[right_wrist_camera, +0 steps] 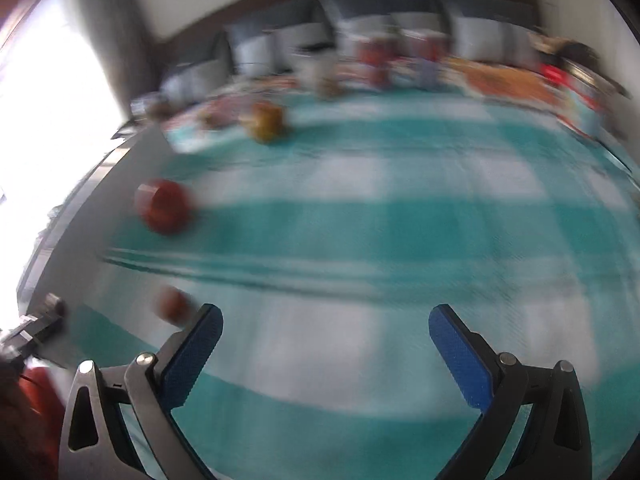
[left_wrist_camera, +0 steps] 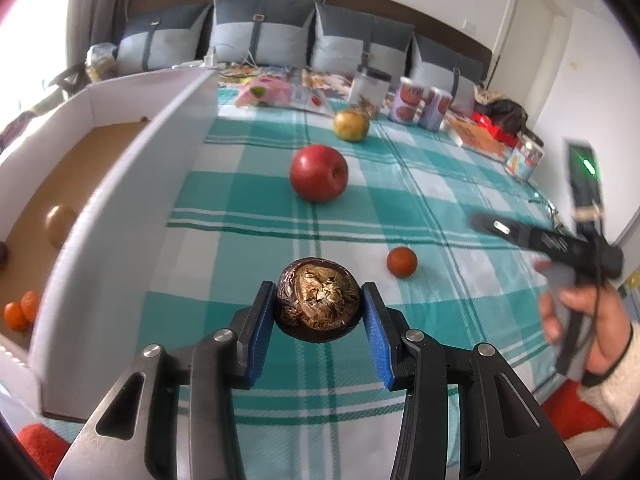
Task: Organize fruits
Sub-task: 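Grasp the red apple with the right gripper while the left holds the dried fruit, then carry both fruits over the white box and open both grippers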
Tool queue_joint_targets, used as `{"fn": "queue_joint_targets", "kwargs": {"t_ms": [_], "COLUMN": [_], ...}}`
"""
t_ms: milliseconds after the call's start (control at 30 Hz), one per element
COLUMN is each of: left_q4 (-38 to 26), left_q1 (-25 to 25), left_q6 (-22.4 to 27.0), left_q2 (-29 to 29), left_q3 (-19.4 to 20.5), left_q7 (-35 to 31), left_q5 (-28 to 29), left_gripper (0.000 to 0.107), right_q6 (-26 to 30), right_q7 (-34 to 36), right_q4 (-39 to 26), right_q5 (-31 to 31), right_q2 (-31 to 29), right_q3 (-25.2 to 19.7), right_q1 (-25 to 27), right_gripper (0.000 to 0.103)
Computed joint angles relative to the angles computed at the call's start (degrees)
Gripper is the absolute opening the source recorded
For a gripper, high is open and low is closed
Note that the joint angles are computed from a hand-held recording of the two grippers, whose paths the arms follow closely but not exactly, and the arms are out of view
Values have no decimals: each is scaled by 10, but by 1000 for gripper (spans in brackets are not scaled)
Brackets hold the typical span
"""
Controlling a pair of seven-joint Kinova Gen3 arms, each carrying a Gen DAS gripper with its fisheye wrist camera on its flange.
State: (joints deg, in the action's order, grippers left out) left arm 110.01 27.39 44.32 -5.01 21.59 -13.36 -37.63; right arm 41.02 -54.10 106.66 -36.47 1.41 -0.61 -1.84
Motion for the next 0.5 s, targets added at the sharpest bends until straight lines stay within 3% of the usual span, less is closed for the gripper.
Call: {"fn": "queue_joint_targets", "kwargs": {"t_ms": [133,300,367,433,500], "left_q4": [8,19,23,27,31], "left_q1": [-13,-49,-64,-77,-93], "left_q6": [6,13,17,19,19], "left_q2": [-33,-79,-98,-115,-126], "left_q3": [-5,1,0,-5,-4], "left_q7": [-8,-26,-34,-48,-57], "left_q5": [23,55,68,84,94], "left_gripper": [44,44,44,44,44], "right_q6": [49,72,97,119,130], "right_q7": [-61,-178,-225,-250,-273], "right_q4": [-105,-227,-277,-304,-315], "right_q5": [15,88,127,134,145], "right_q2": [74,178,216,236,241], "right_q3": [-1,58,68,47,5], "right_q1": [-100,-233,-256,-237,-199], "right_gripper": [103,103,102,70,70]}}
